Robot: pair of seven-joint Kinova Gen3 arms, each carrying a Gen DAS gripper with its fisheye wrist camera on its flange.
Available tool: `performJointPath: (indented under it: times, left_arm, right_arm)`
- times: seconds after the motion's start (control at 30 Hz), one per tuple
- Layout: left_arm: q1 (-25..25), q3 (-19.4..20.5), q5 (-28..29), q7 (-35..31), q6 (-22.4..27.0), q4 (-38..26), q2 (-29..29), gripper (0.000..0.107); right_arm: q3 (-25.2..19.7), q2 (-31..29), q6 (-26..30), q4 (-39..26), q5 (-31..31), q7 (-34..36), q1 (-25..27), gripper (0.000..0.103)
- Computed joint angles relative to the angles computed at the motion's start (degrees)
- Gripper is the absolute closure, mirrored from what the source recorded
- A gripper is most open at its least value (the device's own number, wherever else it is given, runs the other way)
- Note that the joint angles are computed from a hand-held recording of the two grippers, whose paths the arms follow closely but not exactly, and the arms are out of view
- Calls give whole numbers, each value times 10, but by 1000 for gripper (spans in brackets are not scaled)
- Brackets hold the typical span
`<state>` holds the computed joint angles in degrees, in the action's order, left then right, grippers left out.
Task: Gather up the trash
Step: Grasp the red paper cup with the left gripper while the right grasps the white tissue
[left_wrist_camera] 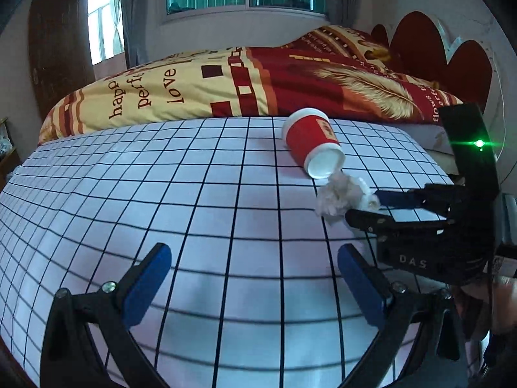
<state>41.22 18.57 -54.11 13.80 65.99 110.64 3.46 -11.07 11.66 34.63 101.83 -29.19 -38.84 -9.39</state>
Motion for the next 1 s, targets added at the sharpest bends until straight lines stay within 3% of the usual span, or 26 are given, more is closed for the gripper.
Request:
performJointPath:
  times: [0.13,0.47,0.63,0.83,0.9,0.97,1.0]
  left_arm:
    - [-16,-12,-10,-18,-35,-7,8,5]
    - [-42,-65,-21,-88,-122,-74,66,10]
    - [-50,-92,3,-147,-133,-122,100,11]
    - [-57,-123,42,-183,-161,-146,118,23]
    - [-63,-128,59,-210,-166,-154,125,44]
    - [-66,-132,62,-208,-180,-146,118,46]
    - [-57,-142,54,-192,-193,-131,109,47]
  right_arm:
    - [0,9,13,-19,-38,30,29,78]
    - [23,44,30,-81,-49,-6,84,82]
    - [19,55,26,-98,-68,-14,111,84]
    - [15,66,36,-111,-54,-18,118,85]
    - [12,71,44,-116,-60,-15,125,87]
    - [8,68,43,-114,-70,-6,133,97]
    - [8,67,43,-113,-72,-4,134,98]
